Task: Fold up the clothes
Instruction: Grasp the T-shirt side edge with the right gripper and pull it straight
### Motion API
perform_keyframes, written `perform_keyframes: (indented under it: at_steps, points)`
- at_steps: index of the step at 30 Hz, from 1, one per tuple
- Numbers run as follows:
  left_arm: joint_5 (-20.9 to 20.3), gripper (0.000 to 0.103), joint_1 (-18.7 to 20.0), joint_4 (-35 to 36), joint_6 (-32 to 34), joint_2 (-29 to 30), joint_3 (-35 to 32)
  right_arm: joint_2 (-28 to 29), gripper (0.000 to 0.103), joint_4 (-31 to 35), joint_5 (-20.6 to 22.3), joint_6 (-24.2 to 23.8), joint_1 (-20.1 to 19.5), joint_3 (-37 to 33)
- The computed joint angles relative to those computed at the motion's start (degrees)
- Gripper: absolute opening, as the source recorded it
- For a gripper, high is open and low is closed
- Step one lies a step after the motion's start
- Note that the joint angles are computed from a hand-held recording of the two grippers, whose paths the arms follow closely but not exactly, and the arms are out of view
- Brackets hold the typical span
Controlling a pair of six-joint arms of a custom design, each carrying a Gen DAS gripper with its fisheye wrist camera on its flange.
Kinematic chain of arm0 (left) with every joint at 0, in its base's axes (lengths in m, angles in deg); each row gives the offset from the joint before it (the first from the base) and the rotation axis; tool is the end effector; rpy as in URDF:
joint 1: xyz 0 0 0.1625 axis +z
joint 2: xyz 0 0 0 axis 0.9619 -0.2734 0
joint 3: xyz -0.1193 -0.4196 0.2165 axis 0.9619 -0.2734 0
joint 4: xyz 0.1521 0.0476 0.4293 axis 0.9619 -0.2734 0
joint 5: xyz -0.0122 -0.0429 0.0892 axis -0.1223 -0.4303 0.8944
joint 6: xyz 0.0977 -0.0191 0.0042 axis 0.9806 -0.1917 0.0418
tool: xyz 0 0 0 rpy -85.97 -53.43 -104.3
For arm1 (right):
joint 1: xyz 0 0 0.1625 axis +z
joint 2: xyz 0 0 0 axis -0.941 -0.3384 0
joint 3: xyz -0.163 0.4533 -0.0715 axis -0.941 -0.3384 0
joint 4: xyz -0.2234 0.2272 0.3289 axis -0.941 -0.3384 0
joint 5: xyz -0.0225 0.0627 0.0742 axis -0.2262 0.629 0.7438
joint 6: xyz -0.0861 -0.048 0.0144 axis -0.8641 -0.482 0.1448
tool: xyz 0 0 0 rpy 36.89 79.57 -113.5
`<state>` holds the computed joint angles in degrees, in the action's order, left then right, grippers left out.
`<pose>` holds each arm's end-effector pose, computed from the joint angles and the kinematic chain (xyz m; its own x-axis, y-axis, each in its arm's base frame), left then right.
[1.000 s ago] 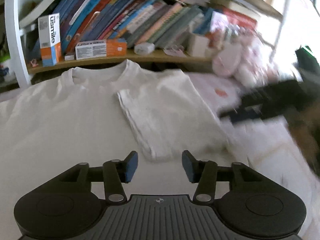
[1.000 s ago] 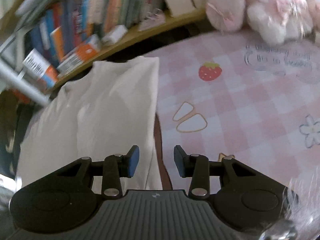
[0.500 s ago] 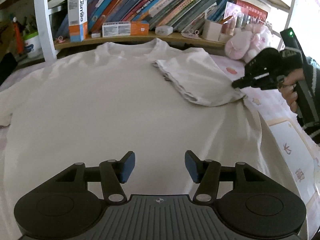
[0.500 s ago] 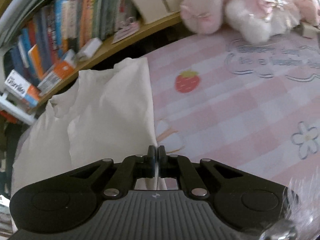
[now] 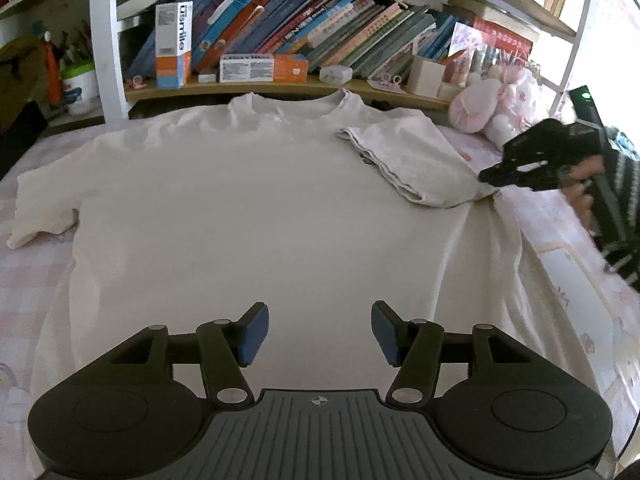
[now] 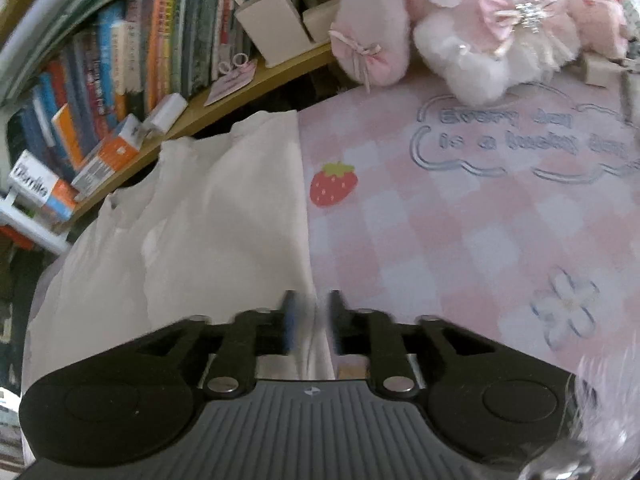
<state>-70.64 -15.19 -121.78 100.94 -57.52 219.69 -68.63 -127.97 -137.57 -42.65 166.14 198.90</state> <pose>-0.0531 -0.4273 0.2206 -0.6355 0.5888 -0.4994 0.7520 0.6186 -0.2276 0.1204 -0.4238 0.1662 -0.8521 0.4663 0.2377 0.1136 0.6081 -0.7857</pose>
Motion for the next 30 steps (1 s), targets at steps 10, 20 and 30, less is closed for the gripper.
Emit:
perform_keyframes:
  at_steps: [10,20,30]
  points:
    - [4.69,0.065,7.86,-0.55,3.83,-3.25,-4.58,3.73,0.035,9.94,-13.63,15.83,16.56,9.08]
    - [6.99,0.057,12.60,1.57,0.66,0.62,-11.41,2.81,0.003,46.67,-21.61,46.25,29.64,6.59]
    - [4.83,0.051,13.74,3.97,3.16,-0.53,-11.74,-2.66,0.002,62.56,-23.06,59.23,31.44,7.59]
